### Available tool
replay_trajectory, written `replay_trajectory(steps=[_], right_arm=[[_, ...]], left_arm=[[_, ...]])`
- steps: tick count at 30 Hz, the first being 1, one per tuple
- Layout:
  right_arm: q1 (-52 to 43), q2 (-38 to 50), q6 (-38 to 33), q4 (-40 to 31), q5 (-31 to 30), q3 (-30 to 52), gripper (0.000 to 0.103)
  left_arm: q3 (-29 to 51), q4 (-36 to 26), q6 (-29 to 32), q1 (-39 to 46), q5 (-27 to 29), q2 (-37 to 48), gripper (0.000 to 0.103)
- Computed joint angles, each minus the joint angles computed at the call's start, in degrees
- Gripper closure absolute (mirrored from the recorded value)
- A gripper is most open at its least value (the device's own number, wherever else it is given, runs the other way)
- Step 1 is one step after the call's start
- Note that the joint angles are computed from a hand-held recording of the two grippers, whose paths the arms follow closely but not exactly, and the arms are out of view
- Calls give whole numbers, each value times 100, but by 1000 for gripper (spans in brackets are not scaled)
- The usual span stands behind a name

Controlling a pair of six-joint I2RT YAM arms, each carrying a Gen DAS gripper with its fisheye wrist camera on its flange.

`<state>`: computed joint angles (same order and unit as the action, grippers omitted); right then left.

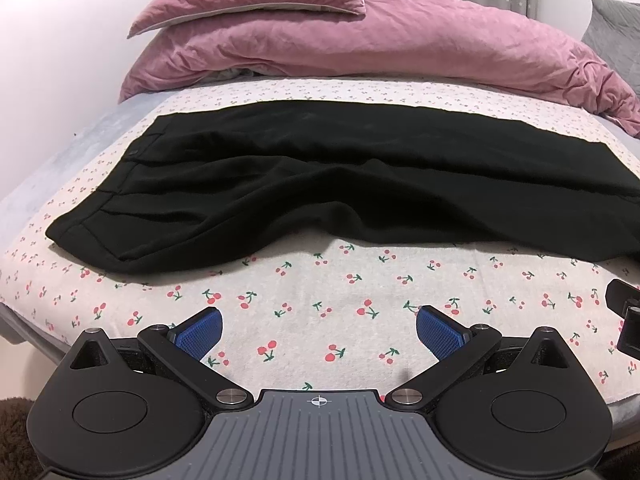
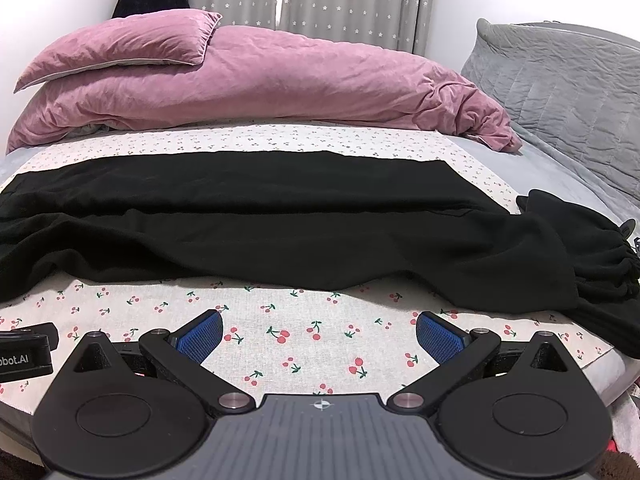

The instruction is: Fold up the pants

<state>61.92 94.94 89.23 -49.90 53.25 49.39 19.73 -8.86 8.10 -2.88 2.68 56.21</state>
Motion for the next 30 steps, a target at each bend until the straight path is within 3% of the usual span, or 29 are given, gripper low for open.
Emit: replay_trajectory(steps=[30], right_arm=[[-122,-56,-237,148,-102,-63,0]], left_arm=[[15,154,11,-48,-41,227,0]])
